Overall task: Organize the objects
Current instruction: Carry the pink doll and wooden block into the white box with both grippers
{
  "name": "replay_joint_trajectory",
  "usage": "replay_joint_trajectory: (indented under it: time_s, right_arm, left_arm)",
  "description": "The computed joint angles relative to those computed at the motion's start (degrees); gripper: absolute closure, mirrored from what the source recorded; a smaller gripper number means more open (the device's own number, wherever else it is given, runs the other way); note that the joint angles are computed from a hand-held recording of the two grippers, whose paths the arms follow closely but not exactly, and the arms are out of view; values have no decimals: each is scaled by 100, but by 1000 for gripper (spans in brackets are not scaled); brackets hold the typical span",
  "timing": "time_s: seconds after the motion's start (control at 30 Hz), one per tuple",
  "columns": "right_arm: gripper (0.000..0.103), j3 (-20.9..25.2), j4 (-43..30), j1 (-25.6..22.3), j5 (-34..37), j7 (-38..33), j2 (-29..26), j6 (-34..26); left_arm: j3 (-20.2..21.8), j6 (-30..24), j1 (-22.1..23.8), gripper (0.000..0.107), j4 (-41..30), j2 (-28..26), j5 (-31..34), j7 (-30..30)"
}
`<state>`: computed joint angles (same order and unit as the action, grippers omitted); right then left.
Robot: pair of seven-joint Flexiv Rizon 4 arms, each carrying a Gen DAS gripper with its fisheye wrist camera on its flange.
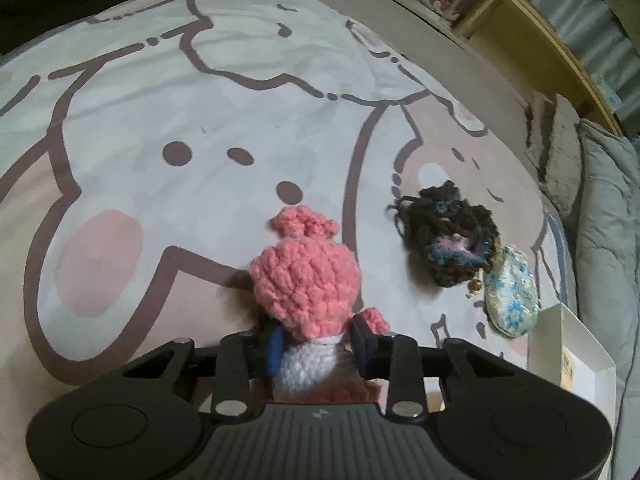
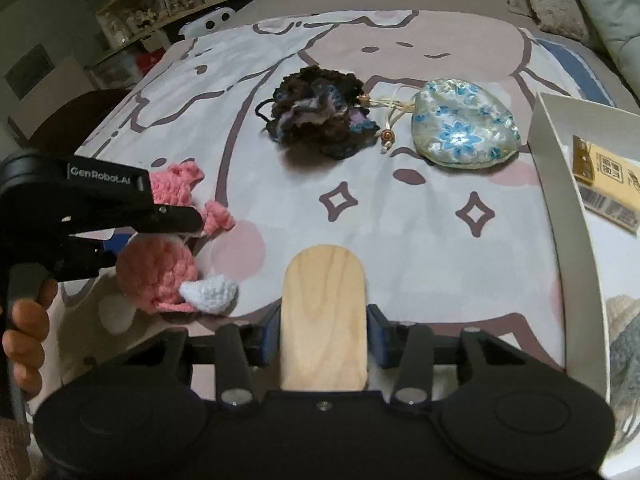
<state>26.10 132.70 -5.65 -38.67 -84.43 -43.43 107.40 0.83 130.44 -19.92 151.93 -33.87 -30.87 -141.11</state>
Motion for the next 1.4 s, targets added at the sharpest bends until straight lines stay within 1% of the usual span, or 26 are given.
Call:
replay_joint_trajectory:
  time_s: [0.1, 0.17, 0.2, 0.3, 0.37, 0.4, 0.53, 0.6, 0.73, 0.9, 1.03, 1.13, 1.3, 1.4]
  right_arm:
    - [58, -134, 53, 75, 3, -130, 88, 265]
    - [58, -118, 59, -16, -103, -110, 122, 409]
    - [58, -134, 70, -40, -150, -97, 149, 503]
    - [58, -327, 123, 34, -215, -67, 285, 876]
    - [58, -402, 129, -30, -382, 44, 340, 1091]
    - [58, -444, 130, -57, -476, 116, 372, 1180]
    - [58, -679, 119, -70, -697, 361, 504, 1546]
    - [58, -849, 136, -6, -716, 407, 572, 1731]
    - [58, -1076, 96, -102, -1134, 701, 626, 1953]
    - [58, -1316, -22, -303, -1887, 1235, 650, 2196]
    - [58, -1605, -63, -236, -2030, 1325, 750, 2442]
    - [58, -1794, -185, -314, -2314, 1559, 756, 2620]
    - [58, -2149, -446, -350, -2396, 1632, 751, 2753]
    - [58, -2270, -590, -356, -2179, 1641, 707, 2689]
  left_arm:
    - [139, 0, -382, 72, 13, 127, -373, 400]
    - [149, 89, -521, 72, 33, 205, -530, 586]
    - [156, 119, -615, 74, 33, 246, -660, 714]
    - [181, 173, -1126, 74, -29, 353, -1448, 1405]
    - [104, 268, -1312, 75, -42, 425, -1829, 1774]
    - [51, 318, -1335, 75, -49, 444, -1937, 1899]
    - [-174, 492, -1629, 75, -157, 522, -2744, 2704]
    - [-299, 603, -1633, 75, -181, 551, -2868, 2907]
    - [-472, 814, -1619, 75, -233, 574, -2971, 3152]
    - [-583, 893, -1495, 75, -314, 605, -2806, 3182]
    - [-592, 868, -1401, 75, -469, 626, -2617, 3185]
    - [-579, 872, -1412, 75, -712, 588, -2641, 3429]
    - [-619, 800, -1314, 75, -1305, 373, -2435, 3715]
    - [-648, 704, -1219, 75, -1733, 157, -2153, 3762]
